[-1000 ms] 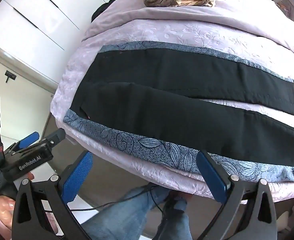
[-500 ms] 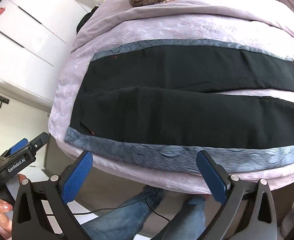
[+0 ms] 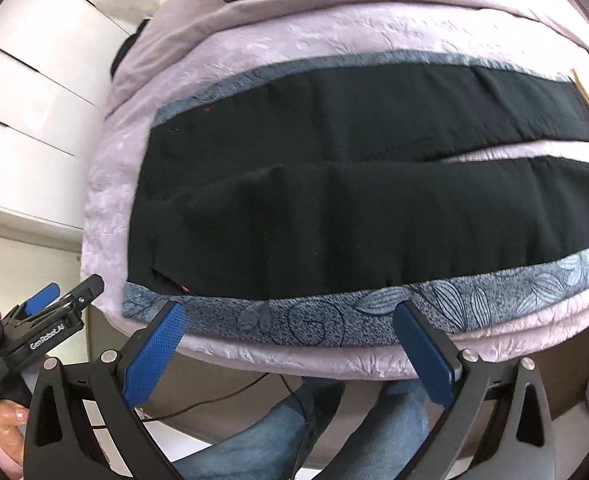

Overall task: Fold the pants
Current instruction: 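Move both open tools toward the patterned band of the black trousers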

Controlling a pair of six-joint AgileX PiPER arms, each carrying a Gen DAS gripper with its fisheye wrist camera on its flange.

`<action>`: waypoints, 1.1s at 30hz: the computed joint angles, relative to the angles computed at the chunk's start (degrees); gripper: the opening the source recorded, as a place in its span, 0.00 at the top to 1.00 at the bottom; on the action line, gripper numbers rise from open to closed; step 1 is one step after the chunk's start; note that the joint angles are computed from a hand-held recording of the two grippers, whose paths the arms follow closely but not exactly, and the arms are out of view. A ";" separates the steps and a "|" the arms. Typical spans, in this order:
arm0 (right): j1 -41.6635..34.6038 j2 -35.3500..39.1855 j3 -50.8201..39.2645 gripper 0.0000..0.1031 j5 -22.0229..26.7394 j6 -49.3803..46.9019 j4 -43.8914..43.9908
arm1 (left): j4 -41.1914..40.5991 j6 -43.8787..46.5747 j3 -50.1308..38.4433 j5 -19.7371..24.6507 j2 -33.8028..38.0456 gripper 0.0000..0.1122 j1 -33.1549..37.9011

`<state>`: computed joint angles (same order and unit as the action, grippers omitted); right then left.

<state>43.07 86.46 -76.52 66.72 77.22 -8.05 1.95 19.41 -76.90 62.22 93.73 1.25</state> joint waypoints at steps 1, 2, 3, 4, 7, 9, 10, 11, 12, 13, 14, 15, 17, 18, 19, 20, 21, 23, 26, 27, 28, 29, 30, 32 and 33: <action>-0.03 0.18 0.15 0.00 0.19 0.07 0.18 | -0.04 -0.08 0.14 0.14 0.70 0.08 -0.02; -0.28 0.32 0.51 0.00 0.13 0.00 0.69 | -0.13 -0.11 0.38 0.13 1.18 0.08 -0.03; -0.54 0.49 0.78 0.00 -0.06 -0.05 1.18 | -0.26 -0.05 0.82 -0.13 1.58 0.08 -0.04; -0.95 0.60 1.15 0.00 -0.48 -0.27 1.69 | -0.18 0.05 0.85 -0.18 1.98 0.08 -0.09; -1.64 1.09 2.10 0.00 -1.46 0.09 2.29 | 0.19 0.13 1.65 -0.65 2.79 0.08 -0.25; -2.26 1.37 2.81 0.00 -2.79 0.21 3.14 | 0.45 -0.11 1.88 -0.65 3.35 0.08 -0.27; -2.39 1.45 3.05 0.00 -3.31 0.27 3.39 | 0.48 -0.24 1.92 -0.59 3.58 0.08 -0.29; -2.47 1.63 3.19 0.00 -3.78 0.13 3.65 | 0.50 -0.37 1.93 -0.51 3.70 0.08 -0.33; -2.61 1.90 3.06 0.00 -3.88 -0.22 3.89 | 0.55 -0.56 2.12 -0.59 3.73 0.08 -0.36; -2.54 2.21 2.86 0.00 -3.86 -0.39 3.94 | 0.56 -0.57 2.18 -0.57 3.78 0.08 -0.32; -2.62 2.41 2.76 0.00 -3.94 -0.73 4.09 | 0.61 -0.61 2.08 -0.52 3.97 0.08 -0.28; -2.74 2.64 2.73 0.00 -4.22 -1.24 4.37 | 0.65 -0.70 2.11 -0.51 4.02 0.08 -0.29; -2.81 3.05 2.53 0.00 -4.26 -1.71 4.65 | 0.78 -0.79 1.88 -0.49 4.29 0.08 -0.29; -2.91 3.18 2.55 0.00 -4.33 -1.95 4.86 | 0.88 -0.87 1.82 -0.49 4.34 0.08 -0.32; -3.00 3.27 2.69 0.00 -4.58 -2.06 4.98 | 0.94 -0.95 1.80 -0.45 4.31 0.08 -0.38; -3.12 3.31 2.75 0.00 -4.70 -2.25 5.16 | 0.97 -0.98 1.76 -0.38 4.30 0.08 -0.40; -3.21 3.34 2.81 0.00 -4.81 -2.39 5.26 | 1.00 -0.96 1.71 -0.39 4.32 0.08 -0.38; -3.24 3.63 2.69 0.00 -4.99 -2.45 5.30 | 1.07 -1.02 1.65 -0.33 4.39 0.08 -0.43; -3.12 3.77 2.56 0.00 -4.97 -2.25 5.20 | 1.34 -0.96 1.58 -0.41 4.56 0.08 -0.38; -3.08 3.66 2.54 0.00 -4.84 -2.12 5.20 | 1.51 -1.02 1.63 -0.51 4.58 0.08 -0.43; -3.05 3.64 2.55 0.00 -4.88 -2.05 5.19 | 1.52 -0.97 1.70 -0.56 4.62 0.08 -0.41; -3.05 3.79 2.51 0.00 -5.01 -2.00 5.18 | 1.48 -0.89 1.73 -0.53 4.73 0.08 -0.31; -3.06 3.85 2.55 0.00 -5.05 -1.99 5.21 | 1.52 -0.86 1.76 -0.54 4.86 0.08 -0.24; -3.04 4.05 2.77 0.00 -5.52 -1.79 5.26 | 1.59 -0.80 1.96 -0.72 4.98 0.08 -0.14; -3.07 4.10 3.05 0.00 -5.90 -1.77 5.38 | 1.62 -0.68 2.08 -0.84 5.05 0.08 -0.04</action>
